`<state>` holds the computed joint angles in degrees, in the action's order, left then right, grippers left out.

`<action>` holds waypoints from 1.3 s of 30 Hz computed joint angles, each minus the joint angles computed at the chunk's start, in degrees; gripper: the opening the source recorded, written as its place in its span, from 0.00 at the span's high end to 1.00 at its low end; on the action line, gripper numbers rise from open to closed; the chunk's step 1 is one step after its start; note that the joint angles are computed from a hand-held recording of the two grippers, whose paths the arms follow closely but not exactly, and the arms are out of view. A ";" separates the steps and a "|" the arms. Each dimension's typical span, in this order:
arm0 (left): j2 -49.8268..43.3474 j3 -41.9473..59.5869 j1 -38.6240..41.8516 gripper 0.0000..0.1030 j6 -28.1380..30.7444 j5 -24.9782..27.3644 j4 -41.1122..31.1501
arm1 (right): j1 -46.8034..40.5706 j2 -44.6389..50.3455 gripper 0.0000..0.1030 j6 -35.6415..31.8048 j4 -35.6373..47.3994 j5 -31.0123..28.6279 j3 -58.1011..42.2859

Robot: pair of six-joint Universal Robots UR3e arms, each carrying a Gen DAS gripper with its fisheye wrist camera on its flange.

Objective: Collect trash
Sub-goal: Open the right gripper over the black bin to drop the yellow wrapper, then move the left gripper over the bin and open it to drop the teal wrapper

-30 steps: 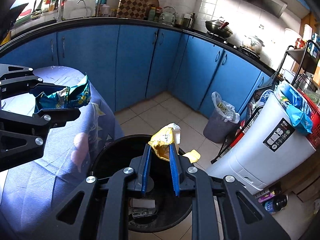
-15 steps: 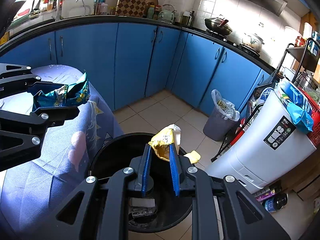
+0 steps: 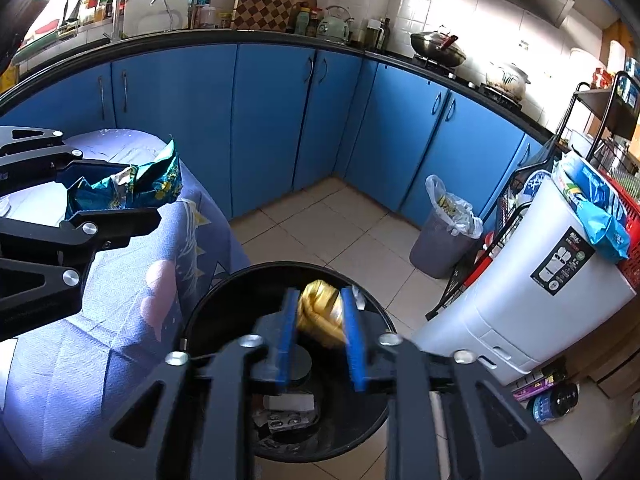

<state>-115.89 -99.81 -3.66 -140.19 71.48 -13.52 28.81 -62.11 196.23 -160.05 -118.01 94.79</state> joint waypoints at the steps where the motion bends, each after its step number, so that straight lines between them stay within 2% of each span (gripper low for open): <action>1: -0.01 0.02 -0.03 0.63 0.01 0.06 -0.05 | 0.33 0.15 0.43 0.30 0.03 -1.05 -0.11; 2: 0.02 0.06 -0.08 0.63 -0.01 0.09 -0.14 | 1.07 0.41 0.28 0.35 -1.53 -3.12 0.27; 3: 0.06 0.07 -0.18 0.63 -0.05 0.14 -0.23 | 1.50 0.45 0.27 0.11 -3.07 -4.04 0.76; 25: -1.36 3.43 -3.27 0.63 -0.08 0.49 -1.09 | 0.91 -1.39 0.27 0.72 -4.02 -5.54 3.66; 38: -6.14 11.18 -9.03 0.62 -3.04 3.77 -2.55 | -1.00 -4.63 0.27 2.20 -6.46 -6.03 10.20; 39: -6.51 12.02 -9.24 0.57 -3.58 4.03 -3.43 | -1.18 -4.75 0.27 2.31 -6.61 -6.00 10.55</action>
